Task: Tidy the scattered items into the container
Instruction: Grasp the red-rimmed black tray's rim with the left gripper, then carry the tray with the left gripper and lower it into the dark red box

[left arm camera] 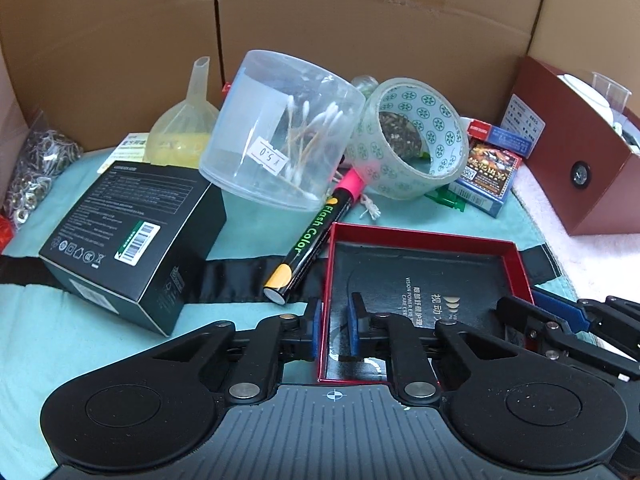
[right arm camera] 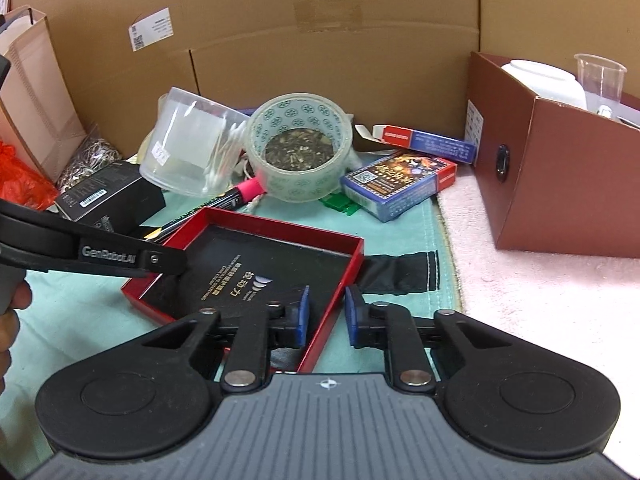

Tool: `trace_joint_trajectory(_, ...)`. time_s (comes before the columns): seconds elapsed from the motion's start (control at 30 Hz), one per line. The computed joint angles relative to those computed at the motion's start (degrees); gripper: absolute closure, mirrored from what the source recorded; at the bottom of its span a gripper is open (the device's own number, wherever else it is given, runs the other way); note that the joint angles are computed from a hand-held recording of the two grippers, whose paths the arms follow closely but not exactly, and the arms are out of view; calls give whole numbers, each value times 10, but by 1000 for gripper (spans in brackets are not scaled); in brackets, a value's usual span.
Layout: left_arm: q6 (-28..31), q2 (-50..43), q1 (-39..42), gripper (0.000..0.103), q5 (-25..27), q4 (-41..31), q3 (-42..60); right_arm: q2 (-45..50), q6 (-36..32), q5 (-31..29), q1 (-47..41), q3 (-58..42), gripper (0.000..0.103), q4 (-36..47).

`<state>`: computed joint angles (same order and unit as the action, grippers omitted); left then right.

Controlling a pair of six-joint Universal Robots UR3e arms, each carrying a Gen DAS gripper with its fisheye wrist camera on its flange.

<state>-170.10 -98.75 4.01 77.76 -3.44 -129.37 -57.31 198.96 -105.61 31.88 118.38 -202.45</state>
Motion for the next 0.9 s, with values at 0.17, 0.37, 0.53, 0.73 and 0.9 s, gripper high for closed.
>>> trace_joint_trajectory(0.17,-7,-17,-1,76,1,28,-3,4,4,-11,2,-6,82,3)
trace_joint_trajectory(0.37,1,-24,-38,103,52,48,-1,3,12,-2,-7,3,90,-7)
trace_joint_trajectory(0.53,-15,15,-41,103,46,23,-25,-17,27,-9,-6,34,93,-15)
trace_joint_trajectory(0.73,-52,69,-83,103,77,20,-57,-55,25,-36,5,84,95,-36)
trace_joint_trajectory(0.9,-80,129,-131,103,101,-13,-57,-110,28,-51,2,155,96,-82)
